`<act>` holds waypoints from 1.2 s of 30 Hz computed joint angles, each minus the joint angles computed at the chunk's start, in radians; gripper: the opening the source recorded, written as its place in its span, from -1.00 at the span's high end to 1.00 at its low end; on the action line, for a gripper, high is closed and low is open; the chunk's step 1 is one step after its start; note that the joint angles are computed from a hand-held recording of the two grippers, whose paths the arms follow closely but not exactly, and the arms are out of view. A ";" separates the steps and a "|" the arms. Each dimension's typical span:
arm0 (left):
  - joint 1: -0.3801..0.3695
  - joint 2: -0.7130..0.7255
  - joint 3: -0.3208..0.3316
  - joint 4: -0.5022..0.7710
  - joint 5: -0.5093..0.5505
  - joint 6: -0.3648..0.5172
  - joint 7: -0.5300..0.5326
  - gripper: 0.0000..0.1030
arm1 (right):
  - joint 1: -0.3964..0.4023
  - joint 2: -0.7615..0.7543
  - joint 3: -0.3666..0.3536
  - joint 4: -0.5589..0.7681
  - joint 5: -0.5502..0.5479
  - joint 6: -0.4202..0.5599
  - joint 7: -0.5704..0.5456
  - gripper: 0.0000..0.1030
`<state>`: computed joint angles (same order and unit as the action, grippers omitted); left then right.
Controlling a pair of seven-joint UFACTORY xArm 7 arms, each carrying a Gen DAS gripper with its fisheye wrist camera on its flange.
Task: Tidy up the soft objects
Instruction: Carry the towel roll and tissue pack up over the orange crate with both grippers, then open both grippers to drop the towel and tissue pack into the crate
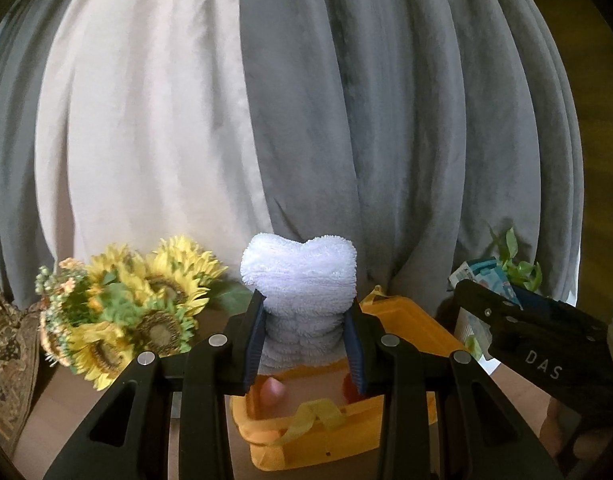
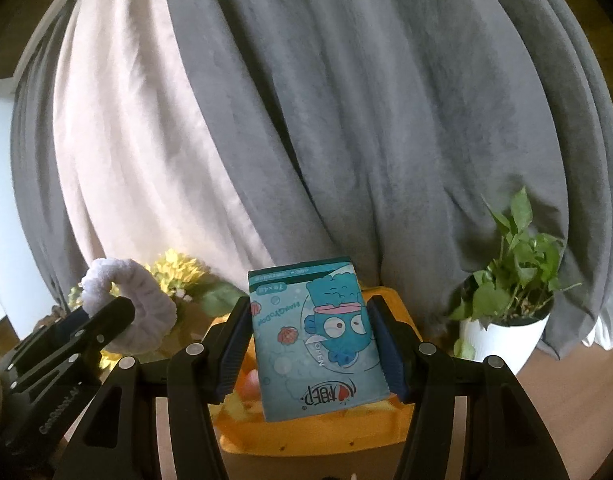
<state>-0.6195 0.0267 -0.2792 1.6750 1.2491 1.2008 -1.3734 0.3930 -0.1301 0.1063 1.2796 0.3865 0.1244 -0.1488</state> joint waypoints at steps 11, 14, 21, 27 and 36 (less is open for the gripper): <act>0.040 0.070 0.072 0.049 -0.064 -0.128 0.062 0.31 | -0.064 0.140 0.038 0.122 -0.151 0.021 0.122 -0.15; 0.049 0.082 0.091 0.044 -0.095 -0.154 0.070 0.31 | -0.074 0.187 0.044 0.169 -0.187 0.040 0.147 -0.15; 0.078 0.112 0.129 0.039 -0.192 -0.221 0.096 0.31 | -0.085 0.283 0.052 0.259 -0.246 0.087 0.178 -0.15; 0.093 0.139 0.151 0.037 -0.257 -0.260 0.135 0.30 | -0.079 0.355 0.053 0.328 -0.285 0.122 0.199 -0.15; 0.106 0.168 0.176 0.046 -0.350 -0.299 0.220 0.02 | -0.066 0.442 0.049 0.431 -0.320 0.217 0.216 -0.17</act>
<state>-0.5131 0.1944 -0.1030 1.7211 0.8990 0.9021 -1.1531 0.3268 0.3118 0.1557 1.7108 0.0670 0.3414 0.0669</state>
